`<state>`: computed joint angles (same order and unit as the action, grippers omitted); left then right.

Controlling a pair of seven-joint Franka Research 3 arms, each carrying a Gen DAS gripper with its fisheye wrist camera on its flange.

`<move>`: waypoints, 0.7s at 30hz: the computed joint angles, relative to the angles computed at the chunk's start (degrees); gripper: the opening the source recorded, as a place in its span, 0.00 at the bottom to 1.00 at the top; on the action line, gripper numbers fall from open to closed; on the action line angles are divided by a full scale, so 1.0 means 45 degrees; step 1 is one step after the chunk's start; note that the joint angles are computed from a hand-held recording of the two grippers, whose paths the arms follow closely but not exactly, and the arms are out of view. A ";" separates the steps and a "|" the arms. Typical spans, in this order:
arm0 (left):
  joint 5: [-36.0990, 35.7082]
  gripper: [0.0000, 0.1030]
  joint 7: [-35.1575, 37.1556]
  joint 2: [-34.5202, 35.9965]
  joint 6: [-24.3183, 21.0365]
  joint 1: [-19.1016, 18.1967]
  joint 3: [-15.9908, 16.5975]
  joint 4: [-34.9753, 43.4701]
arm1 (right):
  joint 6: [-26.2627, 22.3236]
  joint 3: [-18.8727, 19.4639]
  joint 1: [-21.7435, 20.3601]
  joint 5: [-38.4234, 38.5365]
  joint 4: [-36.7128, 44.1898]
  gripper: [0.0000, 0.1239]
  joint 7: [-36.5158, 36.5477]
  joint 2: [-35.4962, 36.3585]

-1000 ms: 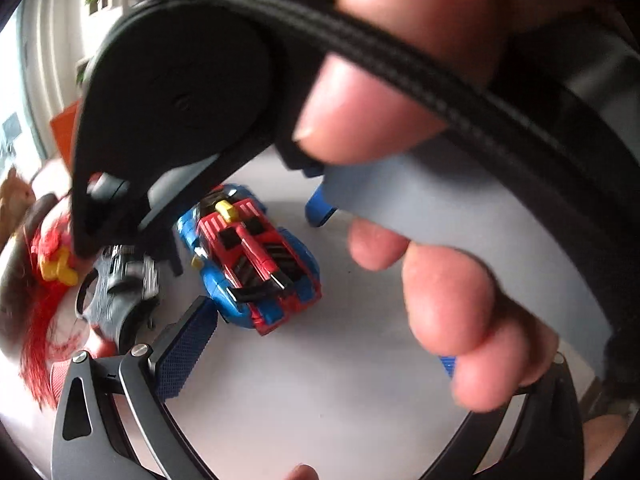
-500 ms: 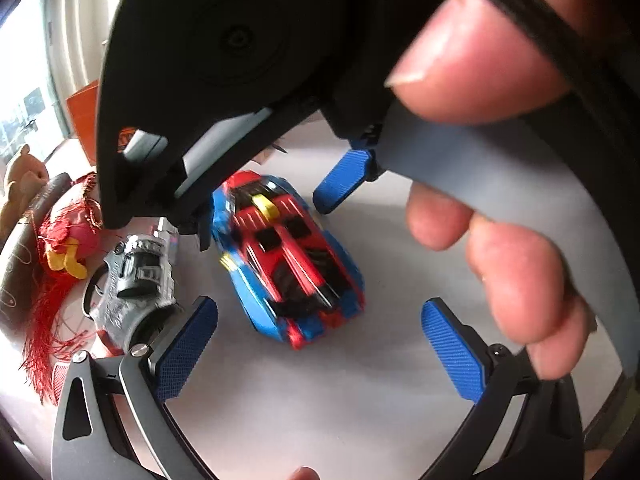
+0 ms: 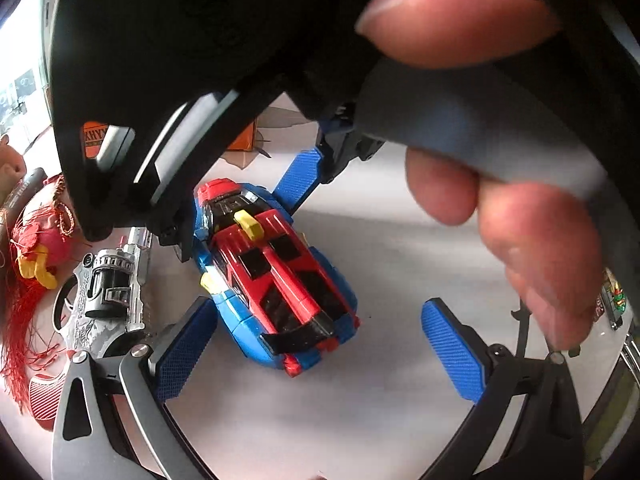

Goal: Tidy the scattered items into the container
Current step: 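Move the right gripper over the blue-red toy car and close on it, then carry the toy car with the right gripper into the orange box and release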

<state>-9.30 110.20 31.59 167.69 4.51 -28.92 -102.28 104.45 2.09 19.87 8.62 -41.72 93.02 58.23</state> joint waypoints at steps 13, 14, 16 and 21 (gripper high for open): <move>0.1213 0.64 -0.0754 -0.0627 0.1003 -0.0017 0.0307 -0.1217 | 0.3194 -0.0193 0.0272 -0.0333 -0.5373 0.47 0.0251 -0.2653; 0.1239 0.64 -0.0693 -0.0695 0.1142 0.0102 0.0200 -0.1386 | 0.3395 -0.0180 0.0286 -0.0348 -0.5566 0.47 0.0266 -0.2727; 0.1296 0.64 -0.0558 -0.0948 0.1586 0.0414 -0.0073 -0.1900 | 0.3932 -0.0147 0.0332 -0.0335 -0.6250 0.47 0.0348 -0.3065; 0.1638 0.64 -0.0516 -0.1718 0.2704 0.1572 -0.1090 -0.3126 | 0.5689 -0.0160 0.0668 -0.0532 -0.8544 0.47 0.0754 -0.4564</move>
